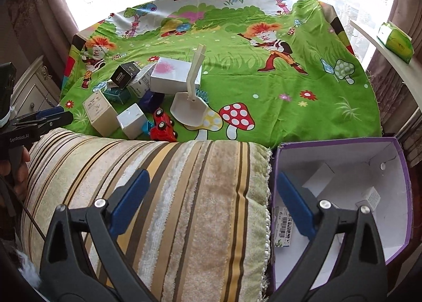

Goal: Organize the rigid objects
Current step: 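Move both open grippers back toward the pile of boxes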

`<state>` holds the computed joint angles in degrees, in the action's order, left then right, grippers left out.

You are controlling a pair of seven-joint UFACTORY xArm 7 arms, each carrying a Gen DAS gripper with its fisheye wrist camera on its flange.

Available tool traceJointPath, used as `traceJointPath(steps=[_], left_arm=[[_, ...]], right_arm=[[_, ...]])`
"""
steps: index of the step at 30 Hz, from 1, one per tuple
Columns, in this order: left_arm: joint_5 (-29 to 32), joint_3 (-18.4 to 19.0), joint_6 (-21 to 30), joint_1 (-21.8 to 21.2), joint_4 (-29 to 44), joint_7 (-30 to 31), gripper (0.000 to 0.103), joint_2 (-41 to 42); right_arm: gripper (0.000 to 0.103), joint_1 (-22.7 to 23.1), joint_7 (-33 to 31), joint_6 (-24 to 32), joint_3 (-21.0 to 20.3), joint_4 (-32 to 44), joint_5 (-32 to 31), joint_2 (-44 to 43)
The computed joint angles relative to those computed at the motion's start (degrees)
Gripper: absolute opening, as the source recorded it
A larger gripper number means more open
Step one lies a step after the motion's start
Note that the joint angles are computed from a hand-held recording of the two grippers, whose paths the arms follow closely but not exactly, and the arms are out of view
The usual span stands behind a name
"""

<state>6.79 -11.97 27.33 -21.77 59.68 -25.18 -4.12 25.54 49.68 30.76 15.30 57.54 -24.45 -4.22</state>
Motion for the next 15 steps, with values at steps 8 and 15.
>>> traceJointPath(steps=[8,15], left_arm=[[2.0,0.6,2.9,0.6,2.4,-0.2,0.079,2.4],[2.3,0.8,2.2,0.4,1.9,-0.5,0.079,2.6]], right_arm=[[0.084,2.3,-7.8,3.8,-1.2,9.3,0.4,8.8],[0.072,4.2,-14.5,5.0,-3.6,17.3,4.5,16.4]])
